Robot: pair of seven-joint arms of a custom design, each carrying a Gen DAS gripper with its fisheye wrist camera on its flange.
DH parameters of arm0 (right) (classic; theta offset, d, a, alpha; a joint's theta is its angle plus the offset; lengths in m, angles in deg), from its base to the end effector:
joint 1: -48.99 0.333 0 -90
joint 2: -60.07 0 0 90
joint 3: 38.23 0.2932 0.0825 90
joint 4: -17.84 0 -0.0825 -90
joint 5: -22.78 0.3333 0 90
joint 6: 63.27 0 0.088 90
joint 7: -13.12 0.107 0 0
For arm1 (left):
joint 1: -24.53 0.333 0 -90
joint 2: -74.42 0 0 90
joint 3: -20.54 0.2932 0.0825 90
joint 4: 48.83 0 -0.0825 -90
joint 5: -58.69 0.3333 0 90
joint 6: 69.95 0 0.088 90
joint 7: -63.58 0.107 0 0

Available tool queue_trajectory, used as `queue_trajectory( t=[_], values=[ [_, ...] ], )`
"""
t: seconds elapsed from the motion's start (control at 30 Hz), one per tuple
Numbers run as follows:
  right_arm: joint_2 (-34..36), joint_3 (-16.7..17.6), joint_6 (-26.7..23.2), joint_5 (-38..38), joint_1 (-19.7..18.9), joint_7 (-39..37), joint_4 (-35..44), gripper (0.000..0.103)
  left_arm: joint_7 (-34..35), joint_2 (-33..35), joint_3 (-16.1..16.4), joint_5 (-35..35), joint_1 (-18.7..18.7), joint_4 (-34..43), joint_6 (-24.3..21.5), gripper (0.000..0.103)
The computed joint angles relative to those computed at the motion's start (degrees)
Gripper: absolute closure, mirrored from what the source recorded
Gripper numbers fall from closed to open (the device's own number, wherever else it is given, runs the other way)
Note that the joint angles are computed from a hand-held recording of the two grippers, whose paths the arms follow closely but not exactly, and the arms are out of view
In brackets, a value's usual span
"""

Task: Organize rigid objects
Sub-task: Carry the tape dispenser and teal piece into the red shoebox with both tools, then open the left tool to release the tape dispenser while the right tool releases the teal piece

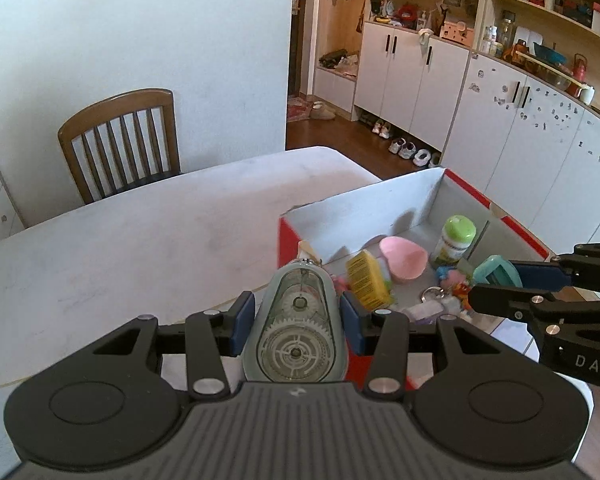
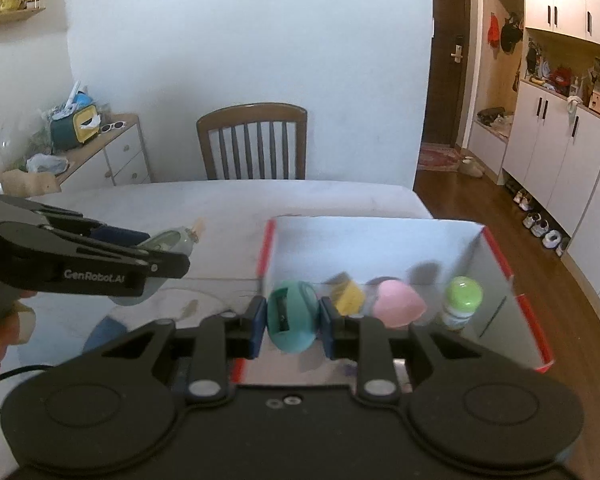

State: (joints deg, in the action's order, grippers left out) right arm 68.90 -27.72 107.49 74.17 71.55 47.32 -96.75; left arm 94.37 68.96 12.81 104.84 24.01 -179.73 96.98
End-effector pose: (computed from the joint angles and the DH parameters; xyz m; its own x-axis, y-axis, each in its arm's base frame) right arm 0.5131 0.2632 0.4656 0.6628 -0.7476 -0.0419 -0.4872 -0.3881 -0.7823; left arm 0.4879 -0.1170 0.4684 0.1405 -0.9890 0.0464 -0.6801 -0.1305 -0.7214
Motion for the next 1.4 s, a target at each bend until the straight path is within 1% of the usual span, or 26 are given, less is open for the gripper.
queue_trajectory(
  t=[0.07, 0.2, 0.33, 0.47, 0.67, 0.8, 0.87, 1.0, 1.1, 1.27, 1.4],
  values=[
    [0.6, -0.2, -1.7, 1.5, -1.4, -2.5, 1.2, 0.077, -1.1, 2.1, -1.0, 0.3, -0.6, 2.9, -2.2, 0.057],
    [2.4, -1.0, -5.3, 3.3, -4.0, -6.4, 3.7, 0.077, -3.7, 6.0, -1.7, 1.8, -2.7, 8.2, -6.0, 0.057],
    [4.0, -1.7, -8.1, 4.3, -6.1, -9.2, 5.8, 0.077, -4.6, 10.5, -1.5, 1.6, -4.9, 14.0, -8.9, 0.057],
    [6.3, -2.5, -10.0, 3.5, -7.9, -10.6, 8.3, 0.077, -3.6, 15.6, -1.2, 0.0, -7.1, 20.4, -12.0, 0.057],
    [10.3, -3.8, -12.0, -1.8, -9.3, -7.8, 12.3, 0.077, 0.2, 22.9, -0.6, -3.0, -9.4, 29.1, -15.3, 0.057],
    [12.5, -3.9, -14.3, -4.3, -10.4, -5.8, 14.7, 0.077, 3.3, 27.2, -0.3, -5.6, -10.5, 34.0, -17.4, 0.057],
    [13.3, -3.7, -14.7, -5.2, -10.8, -5.8, 15.3, 0.077, 4.7, 29.5, -0.1, -6.7, -11.1, 36.7, -18.6, 0.057],
    [16.0, -4.0, -16.7, -8.3, -10.9, -4.2, 18.6, 0.077, 7.5, 34.0, 0.1, -9.1, -11.8, 42.5, -20.6, 0.057],
    [17.8, -4.3, -18.8, -11.0, -10.4, -2.2, 21.2, 0.077, 10.4, 36.9, -0.2, -11.6, -11.7, 46.1, -21.4, 0.057],
    [20.4, -4.6, -22.8, -15.4, -10.0, -1.1, 24.4, 0.077, 15.0, 42.0, 0.0, -15.1, -12.4, 53.4, -25.8, 0.057],
    [21.7, -4.5, -23.6, -16.9, -9.6, -0.4, 26.0, 0.077, 16.7, 44.9, 0.5, -16.7, -12.9, 57.4, -27.9, 0.057]
  ],
)
